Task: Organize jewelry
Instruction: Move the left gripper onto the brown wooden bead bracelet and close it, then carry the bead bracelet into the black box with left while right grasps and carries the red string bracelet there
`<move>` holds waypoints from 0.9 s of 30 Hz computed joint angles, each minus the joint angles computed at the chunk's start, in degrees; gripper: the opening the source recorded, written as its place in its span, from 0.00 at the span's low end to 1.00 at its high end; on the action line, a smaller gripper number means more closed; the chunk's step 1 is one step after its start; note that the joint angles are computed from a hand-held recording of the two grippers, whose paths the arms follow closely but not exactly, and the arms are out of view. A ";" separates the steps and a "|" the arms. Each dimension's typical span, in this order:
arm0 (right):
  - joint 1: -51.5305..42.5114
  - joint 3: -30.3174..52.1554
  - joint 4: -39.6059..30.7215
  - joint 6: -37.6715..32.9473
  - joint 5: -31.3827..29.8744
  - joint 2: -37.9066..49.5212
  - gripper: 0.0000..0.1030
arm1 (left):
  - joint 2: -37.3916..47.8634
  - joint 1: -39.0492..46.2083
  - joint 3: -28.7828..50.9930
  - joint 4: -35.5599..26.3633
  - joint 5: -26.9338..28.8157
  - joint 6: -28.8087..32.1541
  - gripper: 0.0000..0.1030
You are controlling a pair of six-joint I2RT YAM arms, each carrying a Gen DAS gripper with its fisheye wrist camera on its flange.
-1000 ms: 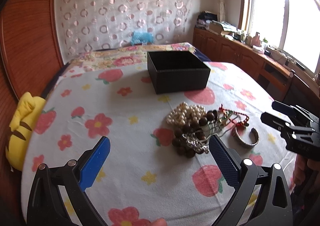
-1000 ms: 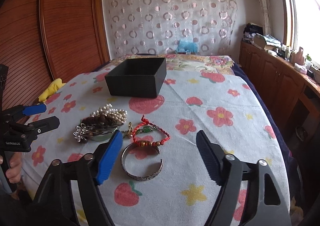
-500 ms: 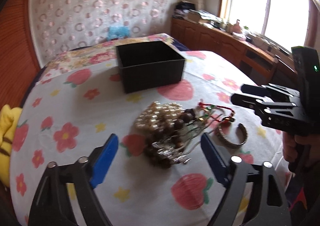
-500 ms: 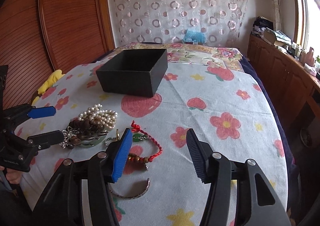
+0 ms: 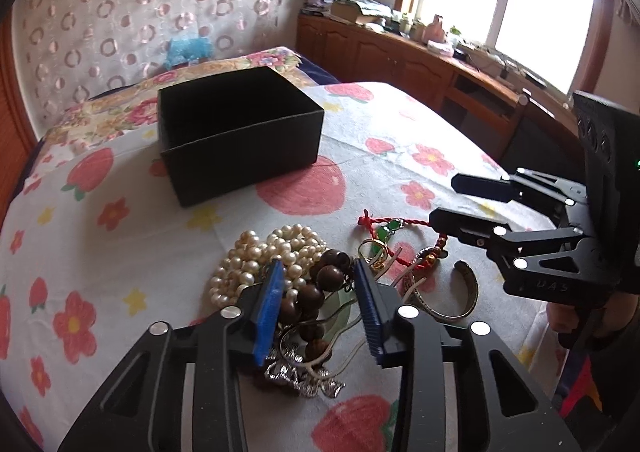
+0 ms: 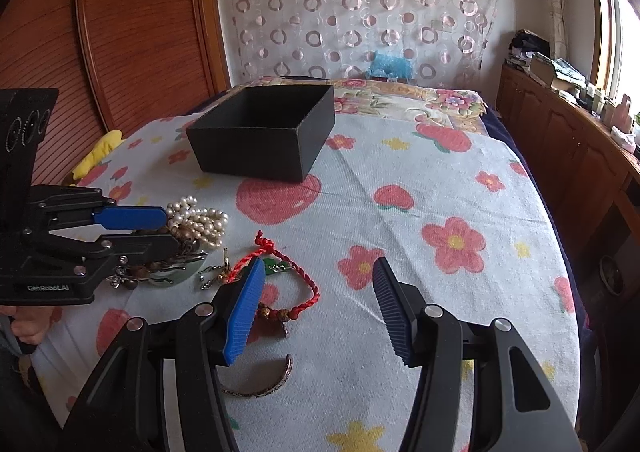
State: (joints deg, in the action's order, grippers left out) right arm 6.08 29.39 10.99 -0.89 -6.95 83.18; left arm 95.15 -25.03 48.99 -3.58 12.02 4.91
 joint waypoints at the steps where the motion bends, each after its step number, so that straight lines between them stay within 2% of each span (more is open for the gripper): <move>1: 0.06 0.04 -0.07 0.01 0.08 0.00 0.57 | 0.02 -0.29 -0.01 0.16 -0.40 0.23 0.31; 5: 0.03 0.19 -0.35 -0.15 0.13 0.08 0.57 | -0.20 -0.75 0.44 -0.45 0.38 1.19 0.12; 11: -0.28 0.71 -0.40 -0.65 -0.20 1.15 0.57 | -4.49 1.44 -1.13 0.43 1.15 0.14 0.12; 15: -0.32 1.49 -0.59 -1.18 -0.52 2.18 0.56 | -8.39 5.25 -1.12 -0.80 3.94 -0.62 0.12; 27: 0.61 5.32 -2.87 -2.58 -1.20 6.76 0.46 | -18.37 7.15 -1.85 -2.77 6.20 -1.52 0.12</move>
State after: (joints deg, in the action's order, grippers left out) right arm 6.69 34.71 8.11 -3.47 -8.15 89.93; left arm 76.78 -17.88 47.14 -6.34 18.22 3.39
